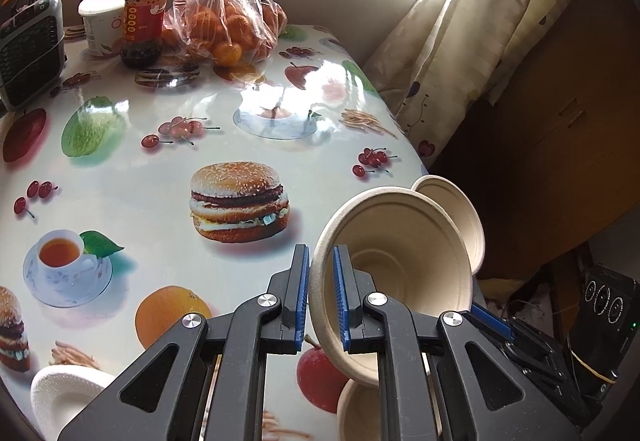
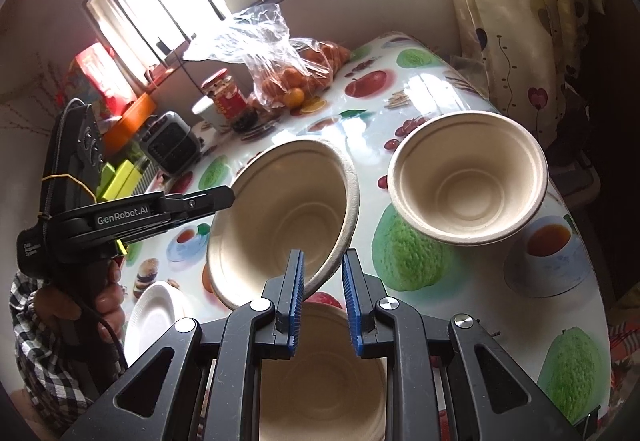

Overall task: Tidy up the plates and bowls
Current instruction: 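Lift the held beige bowls and carry them toward other beige bowls with both tools, then lower the held bowls into the other beige bowls with both tools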

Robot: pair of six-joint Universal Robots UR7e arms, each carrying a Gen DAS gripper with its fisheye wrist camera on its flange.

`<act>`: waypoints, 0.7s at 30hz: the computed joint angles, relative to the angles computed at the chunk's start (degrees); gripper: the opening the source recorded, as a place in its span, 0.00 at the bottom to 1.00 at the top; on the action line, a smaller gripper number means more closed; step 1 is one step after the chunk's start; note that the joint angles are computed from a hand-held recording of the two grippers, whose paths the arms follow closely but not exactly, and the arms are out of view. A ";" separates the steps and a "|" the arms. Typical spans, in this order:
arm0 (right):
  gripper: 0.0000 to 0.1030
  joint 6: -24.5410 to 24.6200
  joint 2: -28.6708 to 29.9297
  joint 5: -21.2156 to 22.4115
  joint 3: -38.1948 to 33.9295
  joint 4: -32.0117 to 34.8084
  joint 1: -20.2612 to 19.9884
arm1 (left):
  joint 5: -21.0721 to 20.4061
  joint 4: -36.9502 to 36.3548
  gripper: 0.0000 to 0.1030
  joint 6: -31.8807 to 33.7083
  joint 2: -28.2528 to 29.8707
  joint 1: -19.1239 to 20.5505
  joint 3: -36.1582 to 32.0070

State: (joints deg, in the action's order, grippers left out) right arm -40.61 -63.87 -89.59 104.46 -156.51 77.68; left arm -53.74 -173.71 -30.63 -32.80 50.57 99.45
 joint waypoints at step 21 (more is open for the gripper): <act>0.20 -2.03 -7.12 2.29 7.49 -1.99 -1.84 | -1.22 -4.45 0.13 -1.11 -2.13 -3.53 6.90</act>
State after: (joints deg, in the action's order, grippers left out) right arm -42.63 -70.99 -87.31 111.95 -158.51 75.85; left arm -54.96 -178.16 -31.74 -34.93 47.04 106.35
